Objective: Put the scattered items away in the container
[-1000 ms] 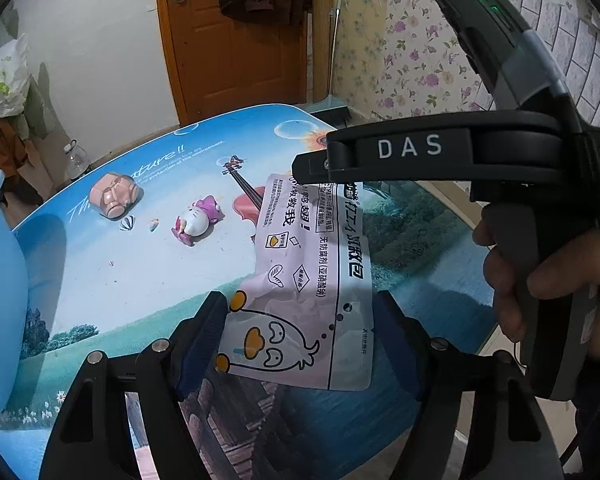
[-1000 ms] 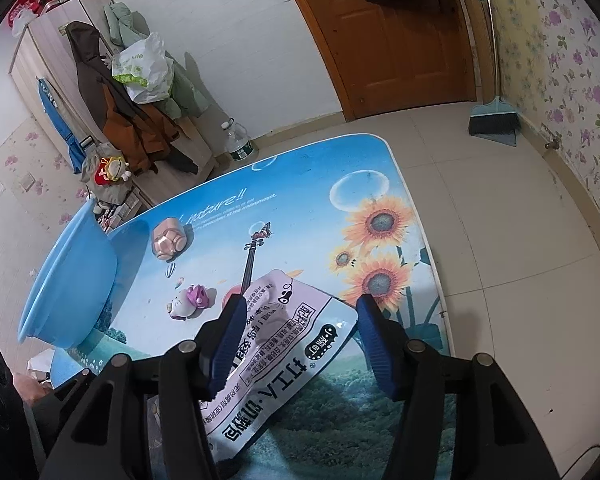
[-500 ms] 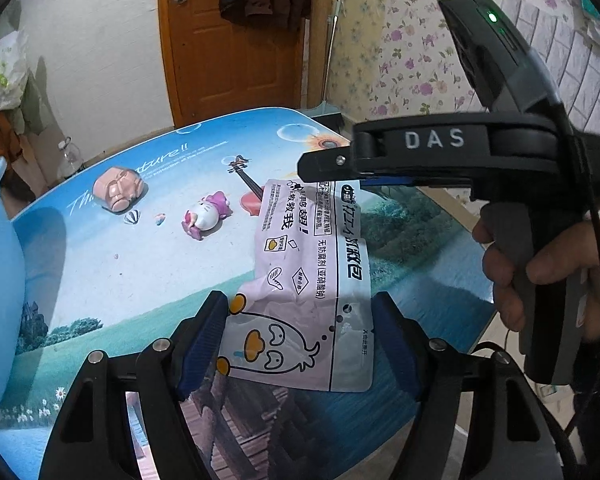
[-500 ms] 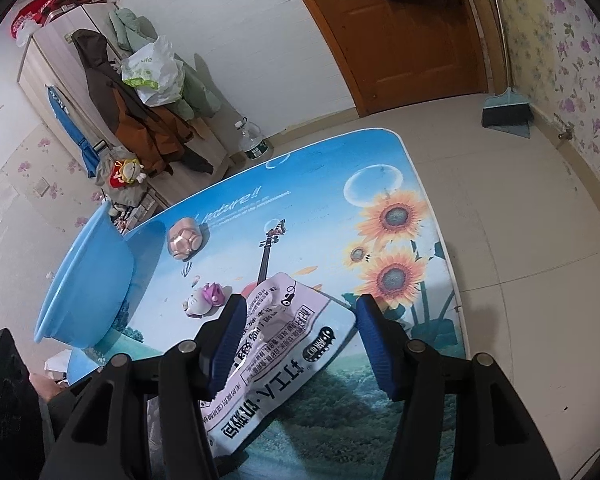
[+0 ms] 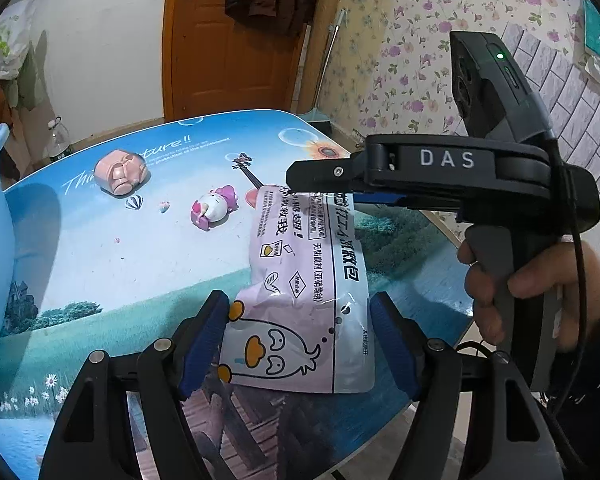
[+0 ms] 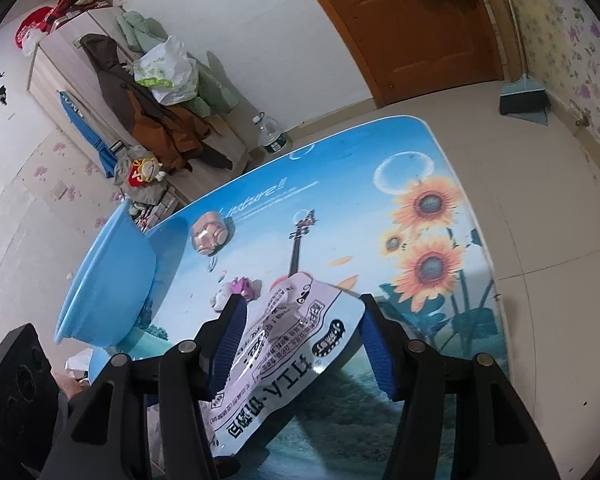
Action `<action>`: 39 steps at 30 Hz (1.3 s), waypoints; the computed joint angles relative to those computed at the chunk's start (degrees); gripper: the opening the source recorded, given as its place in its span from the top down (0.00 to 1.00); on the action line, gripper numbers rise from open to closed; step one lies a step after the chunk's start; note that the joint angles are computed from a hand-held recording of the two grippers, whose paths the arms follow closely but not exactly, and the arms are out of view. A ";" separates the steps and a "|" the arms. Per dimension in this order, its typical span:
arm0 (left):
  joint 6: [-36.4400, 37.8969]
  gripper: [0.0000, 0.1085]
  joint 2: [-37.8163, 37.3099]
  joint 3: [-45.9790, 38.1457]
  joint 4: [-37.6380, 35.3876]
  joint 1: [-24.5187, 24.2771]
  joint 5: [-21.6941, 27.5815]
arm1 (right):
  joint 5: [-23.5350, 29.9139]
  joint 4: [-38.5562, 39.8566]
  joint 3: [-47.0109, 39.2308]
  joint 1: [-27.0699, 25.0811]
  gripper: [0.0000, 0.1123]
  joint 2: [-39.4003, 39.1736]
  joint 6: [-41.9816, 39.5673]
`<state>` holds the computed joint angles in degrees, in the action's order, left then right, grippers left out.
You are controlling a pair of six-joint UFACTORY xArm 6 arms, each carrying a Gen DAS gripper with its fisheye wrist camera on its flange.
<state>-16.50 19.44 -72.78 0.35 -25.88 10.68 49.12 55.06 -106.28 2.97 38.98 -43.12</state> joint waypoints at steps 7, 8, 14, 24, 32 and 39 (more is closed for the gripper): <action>-0.88 0.35 -2.03 2.28 0.37 0.01 -0.42 | 6.27 2.54 -0.36 -1.66 0.79 0.77 -2.00; -0.35 0.35 -2.32 2.68 0.05 -0.04 -0.53 | 7.11 3.49 -0.34 -2.01 0.80 0.92 -2.24; 1.21 0.35 -3.15 4.24 -0.67 -0.38 -1.06 | 10.27 7.67 2.56 -3.36 0.83 -0.42 -4.19; 0.09 0.35 -7.41 9.06 0.00 -1.28 -1.74 | 9.92 16.25 15.52 -4.95 0.91 -8.79 -9.26; -5.56 0.35 -11.59 13.56 5.51 -1.13 -4.09 | 9.58 20.67 23.44 -5.35 0.92 -14.65 -11.94; -13.20 0.35 -16.01 17.29 13.94 -0.22 -6.16 | 8.54 21.28 26.45 -4.28 0.92 -18.79 -13.29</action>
